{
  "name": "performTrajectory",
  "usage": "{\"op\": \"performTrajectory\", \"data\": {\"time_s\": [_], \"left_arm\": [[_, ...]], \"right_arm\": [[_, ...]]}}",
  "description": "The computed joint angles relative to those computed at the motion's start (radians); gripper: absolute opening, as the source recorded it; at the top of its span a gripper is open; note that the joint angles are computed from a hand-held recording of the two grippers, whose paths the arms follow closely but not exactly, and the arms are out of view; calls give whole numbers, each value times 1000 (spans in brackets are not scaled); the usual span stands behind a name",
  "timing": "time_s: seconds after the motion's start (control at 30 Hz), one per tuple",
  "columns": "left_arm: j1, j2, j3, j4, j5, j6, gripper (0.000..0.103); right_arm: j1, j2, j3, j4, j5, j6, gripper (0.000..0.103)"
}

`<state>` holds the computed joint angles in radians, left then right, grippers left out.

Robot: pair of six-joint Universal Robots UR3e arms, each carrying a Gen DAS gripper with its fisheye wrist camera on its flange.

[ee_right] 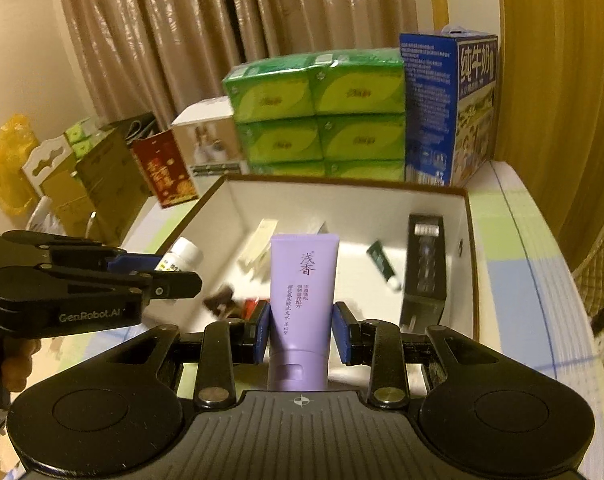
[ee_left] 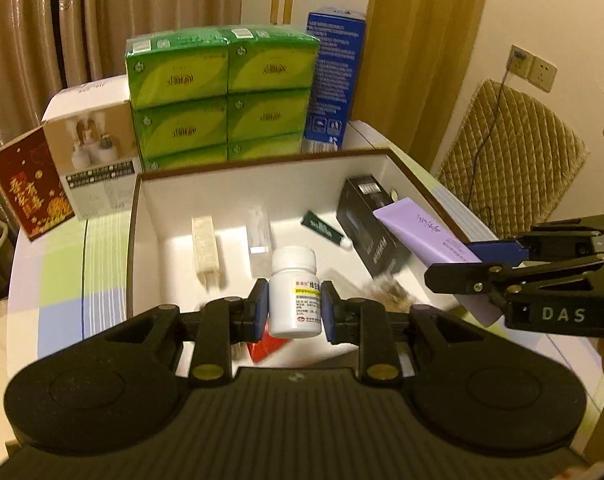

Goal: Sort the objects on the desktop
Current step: 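Carry the pill bottle and lavender tube into the box and release both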

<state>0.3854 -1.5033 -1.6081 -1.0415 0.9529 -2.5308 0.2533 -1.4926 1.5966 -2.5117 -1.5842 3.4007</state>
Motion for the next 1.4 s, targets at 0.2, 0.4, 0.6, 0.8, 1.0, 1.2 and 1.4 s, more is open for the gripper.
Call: {"op": "performTrajectory", "data": {"time_s": [0.2, 0.4, 0.6, 0.8, 1.0, 1.2, 1.4], "left_arm": [[-90, -196, 185, 23, 71, -77, 22], [-152, -355, 325, 27, 147, -122, 22], [-170, -442, 392, 23, 182, -136, 22], [-176, -509, 448, 16, 211, -138, 22], [-178, -558, 493, 0, 231, -144, 22], [-185, -589, 516, -3, 243, -151, 22], [-188, -602, 528, -10, 247, -155, 22]], "right_arm": [[-48, 144, -163, 56, -2, -28, 30], [-65, 285, -315, 118, -29, -67, 30], [-81, 382, -406, 163, -24, -87, 30], [-99, 473, -494, 216, -19, -118, 30], [-100, 565, -592, 263, -49, -142, 31], [-101, 612, -625, 252, -58, -153, 31], [-112, 602, -585, 178, -51, -169, 31]]}}
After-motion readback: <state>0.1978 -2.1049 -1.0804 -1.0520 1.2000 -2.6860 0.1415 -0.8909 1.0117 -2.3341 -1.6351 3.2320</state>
